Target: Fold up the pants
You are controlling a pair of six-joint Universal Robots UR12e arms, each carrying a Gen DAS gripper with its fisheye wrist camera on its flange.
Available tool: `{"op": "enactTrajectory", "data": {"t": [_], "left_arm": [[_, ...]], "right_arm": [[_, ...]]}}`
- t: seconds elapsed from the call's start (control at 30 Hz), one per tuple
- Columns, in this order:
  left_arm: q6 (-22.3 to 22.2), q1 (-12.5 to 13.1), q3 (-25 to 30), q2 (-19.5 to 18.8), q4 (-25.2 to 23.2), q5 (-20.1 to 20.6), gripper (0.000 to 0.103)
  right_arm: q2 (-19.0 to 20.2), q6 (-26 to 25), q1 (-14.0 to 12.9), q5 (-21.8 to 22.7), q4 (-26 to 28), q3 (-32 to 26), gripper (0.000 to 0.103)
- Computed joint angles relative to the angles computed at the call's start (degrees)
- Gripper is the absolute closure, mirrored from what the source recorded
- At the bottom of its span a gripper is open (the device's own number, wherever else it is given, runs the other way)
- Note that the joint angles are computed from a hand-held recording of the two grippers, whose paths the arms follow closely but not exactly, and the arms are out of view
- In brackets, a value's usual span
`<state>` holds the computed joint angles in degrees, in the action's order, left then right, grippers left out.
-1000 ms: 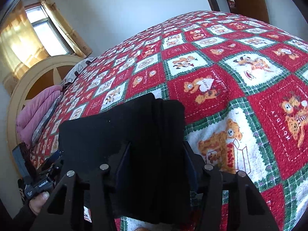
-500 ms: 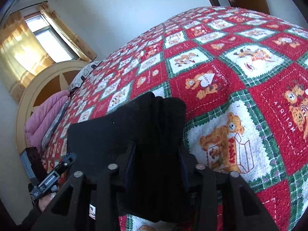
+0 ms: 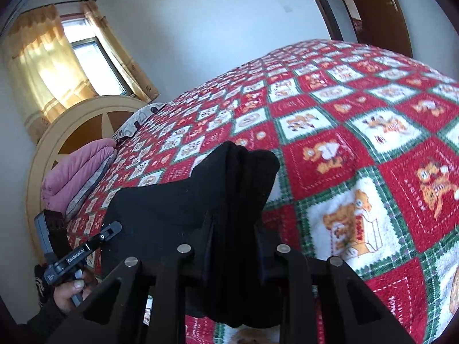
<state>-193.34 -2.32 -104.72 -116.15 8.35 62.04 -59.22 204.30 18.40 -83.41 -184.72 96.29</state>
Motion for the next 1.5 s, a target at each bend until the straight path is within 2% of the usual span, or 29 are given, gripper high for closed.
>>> {"op": "enactTrajectory", "data": {"t": [0.2, 0.37, 0.6, 0.67, 0.9, 1.17, 1.33, 1.43, 1.5], "left_arm": [[-1.3, 1.4, -0.59, 0.6, 1.22, 0.85, 0.093], [-1.56, 2.63, -1.07, 1.36, 3.08, 3.68, 0.093], [-1.7, 4.58, -0.84, 2.27, 4.27, 9.89, 0.093], [-1.53, 5.16, -0.81, 2.46, 4.56, 12.14, 0.093], [-2.25, 6.83, -0.7, 2.18, 4.49, 16.32, 0.093], [-1.88, 7.2, 0.19, 0.92, 2.77, 19.37, 0.093], [-0.99, 6.97, 0.41, 0.25, 1.45, 20.84, 0.092], [-1.16, 7.02, 0.64, -0.07, 0.07, 21.26, 0.085], [-0.63, 6.85, 0.71, -0.07, -1.26, 21.83, 0.076]], "right_arm": [[1.3, -0.85, 0.52, 1.8, 2.77, -3.14, 0.079], [4.02, -3.16, 1.28, 3.03, 7.24, -9.16, 0.079], [10.11, -8.66, 2.95, 4.89, 15.04, -22.83, 0.079], [12.66, -10.41, 3.57, 5.43, 18.15, -28.2, 0.079], [21.11, -14.1, 5.55, 5.91, 28.47, -45.02, 0.079], [27.91, -15.08, 6.79, 4.32, 37.74, -57.72, 0.08], [31.05, -14.21, 6.82, 3.28, 43.0, -62.92, 0.079], [32.23, -13.61, 6.71, 3.19, 45.17, -64.63, 0.079], [32.89, -12.9, 6.64, 3.15, 46.22, -65.57, 0.079]]}}
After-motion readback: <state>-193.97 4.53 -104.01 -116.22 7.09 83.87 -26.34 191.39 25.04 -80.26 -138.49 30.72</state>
